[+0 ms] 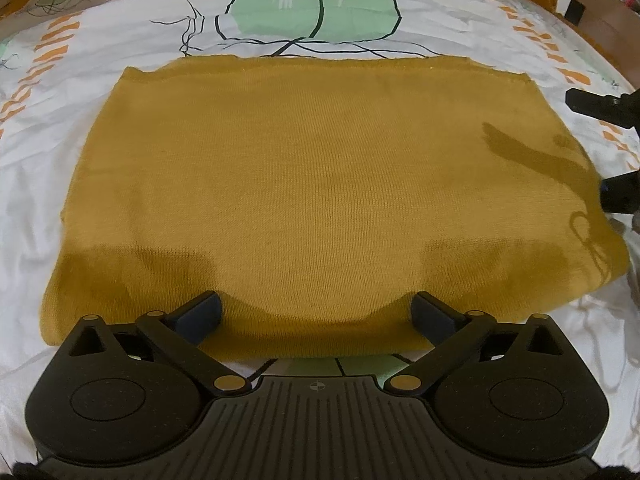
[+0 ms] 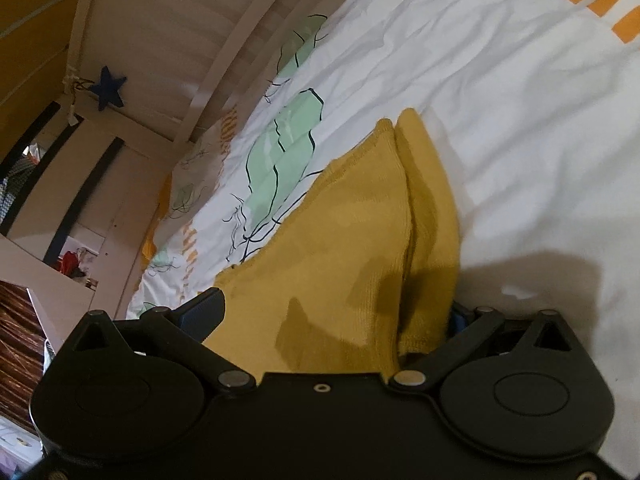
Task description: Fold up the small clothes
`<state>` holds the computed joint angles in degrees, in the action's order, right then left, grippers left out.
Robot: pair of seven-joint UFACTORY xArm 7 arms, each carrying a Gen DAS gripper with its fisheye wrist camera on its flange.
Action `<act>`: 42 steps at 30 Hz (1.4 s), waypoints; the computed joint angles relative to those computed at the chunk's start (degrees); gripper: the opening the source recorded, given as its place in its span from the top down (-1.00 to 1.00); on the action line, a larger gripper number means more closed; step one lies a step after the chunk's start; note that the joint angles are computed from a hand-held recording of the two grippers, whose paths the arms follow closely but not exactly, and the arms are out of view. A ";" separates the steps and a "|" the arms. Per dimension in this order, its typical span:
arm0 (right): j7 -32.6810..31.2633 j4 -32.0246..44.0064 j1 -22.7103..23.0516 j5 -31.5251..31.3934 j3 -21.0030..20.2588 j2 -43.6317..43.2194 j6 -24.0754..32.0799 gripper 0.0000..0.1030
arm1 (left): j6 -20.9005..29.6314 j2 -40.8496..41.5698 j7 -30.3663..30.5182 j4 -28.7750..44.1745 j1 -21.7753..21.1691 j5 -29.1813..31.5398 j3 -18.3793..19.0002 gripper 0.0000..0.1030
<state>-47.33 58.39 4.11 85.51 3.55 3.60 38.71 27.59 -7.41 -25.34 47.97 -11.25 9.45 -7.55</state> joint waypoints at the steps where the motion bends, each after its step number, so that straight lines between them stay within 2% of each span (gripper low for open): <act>1: -0.20 -0.18 0.06 -0.08 0.06 -0.19 -0.20 -1.00 | 0.37 0.07 0.14 0.22 -0.04 -0.14 0.03 -1.00; 7: -1.05 -0.31 0.90 -0.89 0.43 -0.53 -2.55 -1.00 | 0.76 0.08 0.49 0.53 -0.13 -0.67 0.19 -0.99; 13: -0.49 0.49 0.87 -0.96 0.38 0.11 -2.06 -1.00 | 0.40 -2.02 0.49 -0.07 -0.31 -1.54 0.08 -0.94; 15: -0.16 0.65 0.72 -1.16 0.35 0.26 -1.73 -1.00 | -0.11 -2.49 0.08 0.20 -0.12 -1.25 -0.15 -0.82; 19: -0.10 0.68 0.61 -1.43 0.43 0.32 -1.69 -1.00 | -0.88 -1.78 -0.47 2.49 0.40 -0.29 -0.36 -0.82; 25: 0.16 0.76 0.63 -1.73 0.50 0.28 -1.79 -1.00 | -1.10 3.21 -3.10 8.48 0.91 3.21 -0.27 -0.82; 33: 0.08 0.85 0.52 -1.48 0.50 0.46 -1.46 -1.00 | 1.02 11.50 -7.58 17.00 -0.60 8.33 1.86 -0.82; 42: -1.18 0.64 0.14 -0.26 0.34 0.59 -0.50 -1.00 | 4.66 18.02 -6.97 23.03 -2.22 7.52 3.66 -0.84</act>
